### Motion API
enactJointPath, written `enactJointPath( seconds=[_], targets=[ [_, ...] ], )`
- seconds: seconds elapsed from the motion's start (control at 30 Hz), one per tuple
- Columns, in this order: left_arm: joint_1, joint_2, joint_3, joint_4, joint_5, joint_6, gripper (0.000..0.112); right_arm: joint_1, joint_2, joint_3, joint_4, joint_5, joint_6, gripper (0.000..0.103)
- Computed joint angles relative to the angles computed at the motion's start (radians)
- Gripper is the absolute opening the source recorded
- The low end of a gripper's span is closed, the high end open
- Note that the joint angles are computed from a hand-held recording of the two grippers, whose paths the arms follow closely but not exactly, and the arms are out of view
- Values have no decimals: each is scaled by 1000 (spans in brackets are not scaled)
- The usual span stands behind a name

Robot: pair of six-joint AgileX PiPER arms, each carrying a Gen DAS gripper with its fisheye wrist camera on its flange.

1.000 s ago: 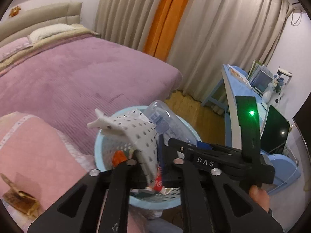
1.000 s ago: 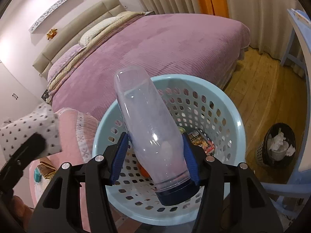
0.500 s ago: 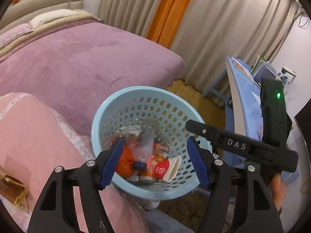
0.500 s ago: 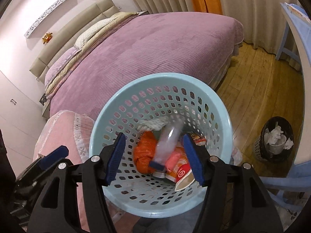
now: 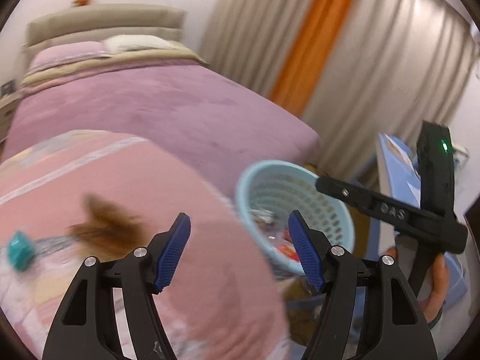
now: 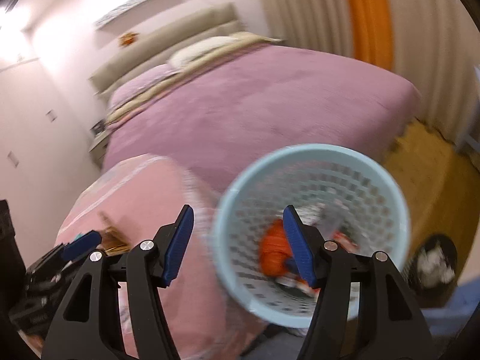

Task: Collect trash
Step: 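Carry the pouch and clear bottle over the basket and open both tools, then grasp the teal packet with the left tool while the right tool grasps the brown paper booklet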

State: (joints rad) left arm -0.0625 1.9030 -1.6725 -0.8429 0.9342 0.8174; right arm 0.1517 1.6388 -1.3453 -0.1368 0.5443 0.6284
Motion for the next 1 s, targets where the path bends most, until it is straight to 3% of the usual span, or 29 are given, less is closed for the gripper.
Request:
enactJointPath(
  seconds=[0.2, 0.4, 0.7, 0.8, 1.0],
  targets=[
    [145, -60, 80, 80, -138, -24, 66, 130, 141, -167, 46, 26, -128, 66],
    [267, 9, 20, 194, -204, -125, 71, 199, 305, -346, 126, 49, -286, 76],
    [319, 200, -191, 275, -123, -161, 77, 270, 550, -672, 93, 195, -347, 79],
    [295, 245, -240, 324, -122, -189, 77, 286, 633, -797, 58, 265, -347, 79],
    [279, 262, -227, 364, -149, -182, 73, 317, 725, -931, -16, 325, -324, 78]
  ],
)
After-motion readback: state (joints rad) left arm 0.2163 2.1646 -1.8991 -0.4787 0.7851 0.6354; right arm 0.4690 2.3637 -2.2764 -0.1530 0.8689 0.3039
